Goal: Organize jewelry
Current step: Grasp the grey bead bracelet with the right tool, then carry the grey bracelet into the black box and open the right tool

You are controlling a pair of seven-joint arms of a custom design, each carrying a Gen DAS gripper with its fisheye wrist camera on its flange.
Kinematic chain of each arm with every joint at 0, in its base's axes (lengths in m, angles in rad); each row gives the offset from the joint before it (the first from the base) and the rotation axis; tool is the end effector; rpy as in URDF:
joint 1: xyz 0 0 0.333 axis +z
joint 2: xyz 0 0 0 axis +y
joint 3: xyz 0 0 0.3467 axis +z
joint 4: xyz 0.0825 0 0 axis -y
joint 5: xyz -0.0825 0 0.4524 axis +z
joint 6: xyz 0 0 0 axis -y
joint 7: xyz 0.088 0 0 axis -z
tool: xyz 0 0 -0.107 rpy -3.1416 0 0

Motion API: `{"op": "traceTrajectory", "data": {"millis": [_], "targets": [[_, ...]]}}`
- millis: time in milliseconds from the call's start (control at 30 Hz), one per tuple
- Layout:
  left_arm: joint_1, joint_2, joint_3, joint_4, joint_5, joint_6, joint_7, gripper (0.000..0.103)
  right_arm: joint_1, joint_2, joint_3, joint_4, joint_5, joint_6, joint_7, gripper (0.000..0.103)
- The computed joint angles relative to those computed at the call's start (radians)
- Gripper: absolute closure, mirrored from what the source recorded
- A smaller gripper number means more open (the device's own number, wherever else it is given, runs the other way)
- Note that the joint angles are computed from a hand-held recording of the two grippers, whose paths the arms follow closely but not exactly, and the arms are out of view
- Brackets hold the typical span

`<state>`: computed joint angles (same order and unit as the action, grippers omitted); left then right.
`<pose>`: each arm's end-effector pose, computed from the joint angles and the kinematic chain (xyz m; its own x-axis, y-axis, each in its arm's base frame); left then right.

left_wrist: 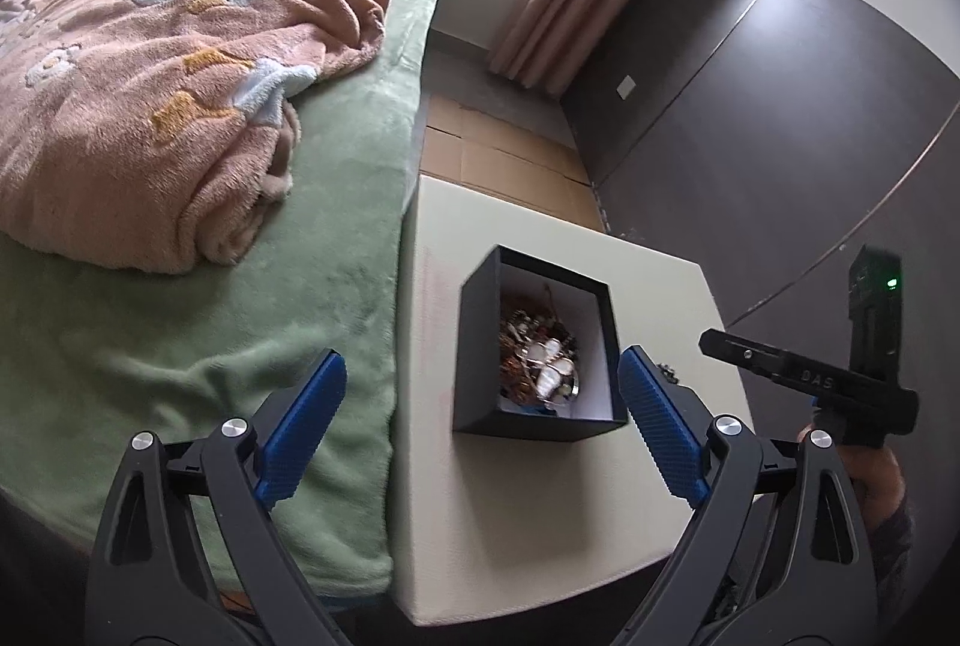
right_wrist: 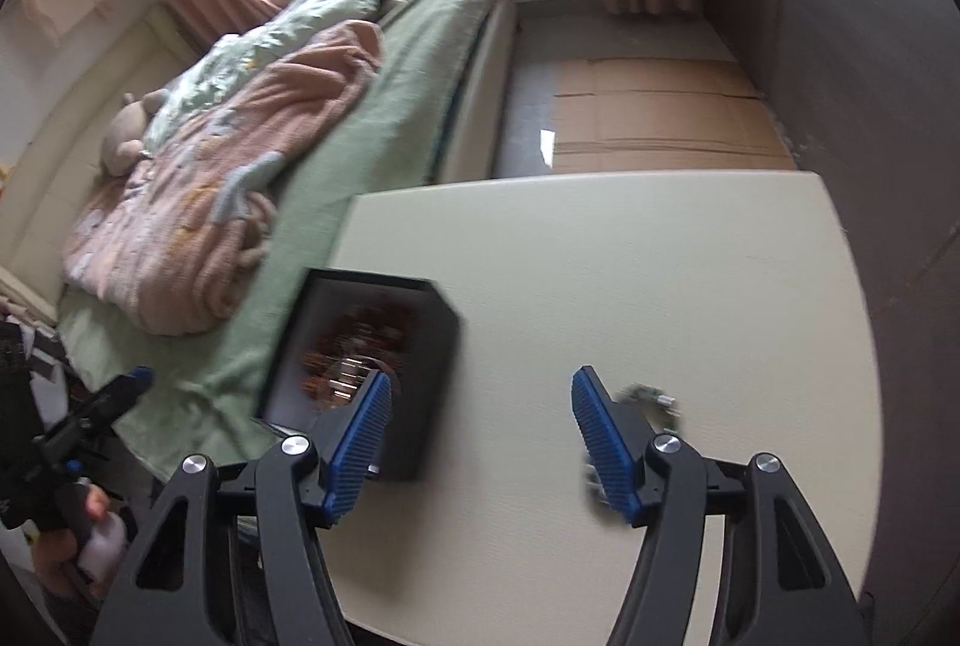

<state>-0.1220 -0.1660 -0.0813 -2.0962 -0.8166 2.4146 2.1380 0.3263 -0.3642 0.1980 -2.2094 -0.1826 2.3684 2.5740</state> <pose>0.5913 -0.1282 0.5542 -0.3860 -0.8150 0.4321 -0.8147 0.0816 -0.5740 0.4655 0.2797 0.5906 -0.2908 -0.9186 -0.2676 -0.7999 0.3869 -0.4587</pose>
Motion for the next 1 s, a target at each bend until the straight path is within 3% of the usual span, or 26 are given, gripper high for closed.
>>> {"op": "traceTrajectory", "data": {"millis": [67, 233, 367, 667, 700, 767, 1000], "targets": [[-0.005, -0.014, -0.005, -0.017, -0.008, 0.016, -0.002, 0.005, -0.002, -0.013, -0.002, -0.015, -0.001, -0.019, -0.002, 0.036], [-0.020, -0.034, -0.007, -0.045, 0.004, 0.039, -0.033, 0.005, -0.002, -0.035, -0.006, -0.051, 0.006, -0.049, -0.005, 0.032], [-0.028, -0.042, -0.003, -0.059, 0.007, 0.036, -0.046, 0.005, 0.011, -0.017, -0.028, -0.077, 0.076, -0.021, -0.018, 0.053], [-0.013, -0.044, 0.014, -0.056, 0.025, 0.042, -0.083, 0.005, 0.003, 0.098, -0.030, -0.031, 0.083, -0.067, 0.029, 0.070], [-0.009, -0.041, 0.015, -0.055, 0.031, 0.043, -0.092, 0.005, 0.002, 0.103, -0.026, -0.024, 0.063, -0.077, 0.035, 0.074], [-0.006, -0.037, 0.017, -0.052, 0.035, 0.039, -0.097, 0.005, 0.004, 0.125, -0.025, 0.011, 0.041, -0.146, 0.041, 0.093], [-0.008, -0.029, 0.013, -0.047, 0.023, 0.028, -0.081, 0.005, 0.005, 0.065, -0.023, 0.006, -0.001, -0.139, 0.066, 0.094]]}}
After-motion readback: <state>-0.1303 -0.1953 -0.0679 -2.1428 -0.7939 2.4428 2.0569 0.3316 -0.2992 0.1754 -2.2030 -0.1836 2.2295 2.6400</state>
